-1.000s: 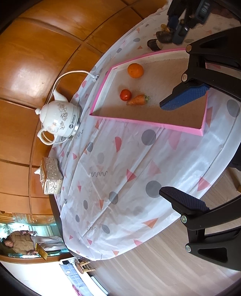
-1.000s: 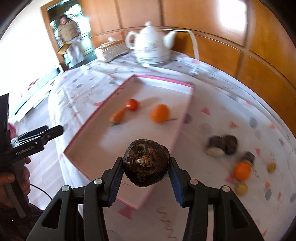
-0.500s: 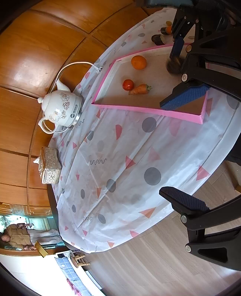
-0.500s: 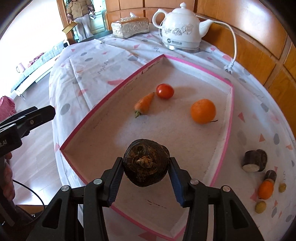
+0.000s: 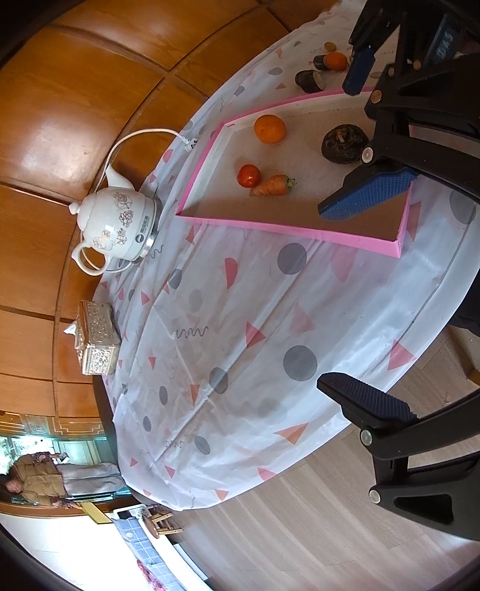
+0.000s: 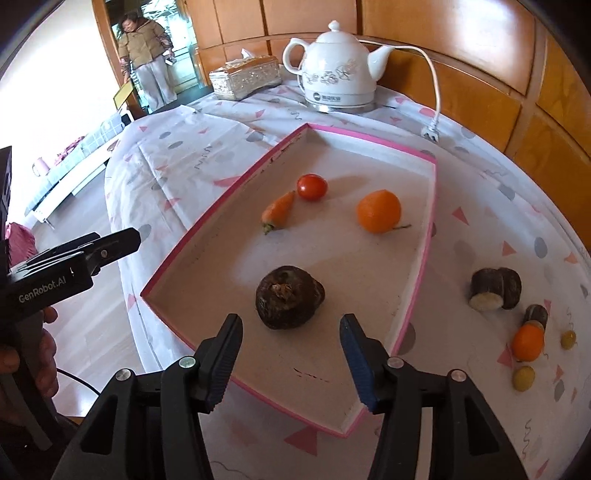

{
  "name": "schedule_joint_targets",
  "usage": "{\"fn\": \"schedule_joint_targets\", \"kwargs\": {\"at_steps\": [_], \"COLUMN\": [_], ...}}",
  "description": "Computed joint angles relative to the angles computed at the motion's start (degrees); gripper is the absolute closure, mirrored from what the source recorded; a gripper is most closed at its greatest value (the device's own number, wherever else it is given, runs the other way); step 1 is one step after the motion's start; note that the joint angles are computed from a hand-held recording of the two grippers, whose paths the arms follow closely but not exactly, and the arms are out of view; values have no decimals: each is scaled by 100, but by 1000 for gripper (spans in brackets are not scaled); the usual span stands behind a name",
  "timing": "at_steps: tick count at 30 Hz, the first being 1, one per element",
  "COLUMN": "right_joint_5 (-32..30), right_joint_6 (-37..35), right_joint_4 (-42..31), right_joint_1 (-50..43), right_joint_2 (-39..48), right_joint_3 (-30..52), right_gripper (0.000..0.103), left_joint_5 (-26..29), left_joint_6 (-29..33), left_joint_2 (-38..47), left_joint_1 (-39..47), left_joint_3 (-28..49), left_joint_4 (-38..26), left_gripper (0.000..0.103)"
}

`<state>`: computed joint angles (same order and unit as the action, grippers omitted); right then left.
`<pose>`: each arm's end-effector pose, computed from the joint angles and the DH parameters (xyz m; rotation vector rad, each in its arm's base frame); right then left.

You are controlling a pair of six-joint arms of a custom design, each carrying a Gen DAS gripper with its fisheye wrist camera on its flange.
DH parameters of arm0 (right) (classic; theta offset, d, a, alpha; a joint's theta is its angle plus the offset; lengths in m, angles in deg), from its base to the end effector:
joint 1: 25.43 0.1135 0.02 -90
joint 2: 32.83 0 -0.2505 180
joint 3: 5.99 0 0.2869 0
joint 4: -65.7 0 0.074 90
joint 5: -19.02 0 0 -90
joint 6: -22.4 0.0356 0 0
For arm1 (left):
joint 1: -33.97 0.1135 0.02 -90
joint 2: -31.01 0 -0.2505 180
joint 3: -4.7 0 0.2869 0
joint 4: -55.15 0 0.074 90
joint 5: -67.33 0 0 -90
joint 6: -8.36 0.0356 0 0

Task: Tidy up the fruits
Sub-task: 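Move the left tool past the tray toward the yellow round fruit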

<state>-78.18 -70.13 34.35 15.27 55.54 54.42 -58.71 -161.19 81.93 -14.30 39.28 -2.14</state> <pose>0.2413 0.2134 0.1354 -1.0180 2.4451 0.3951 0.1264 -0.1102 0.1286 -0.7729 2.3345 0.0341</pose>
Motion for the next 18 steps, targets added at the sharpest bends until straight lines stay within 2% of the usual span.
{"fn": "schedule_joint_targets", "kwargs": {"at_steps": [10, 18], "right_joint_5": [-13, 195], "right_joint_6": [-364, -849], "right_joint_4": [-263, -535], "right_joint_1": [-1164, -2534], "right_joint_2": [-1004, -1287], "right_joint_3": [-654, -780], "right_gripper": [47, 47], "left_joint_5": [95, 103], "left_joint_6": [99, 234], "left_joint_2": [311, 595], "left_joint_1": [-36, -81], "left_joint_3": [85, 260], "left_joint_4": [259, 399], "left_gripper": [18, 18]}}
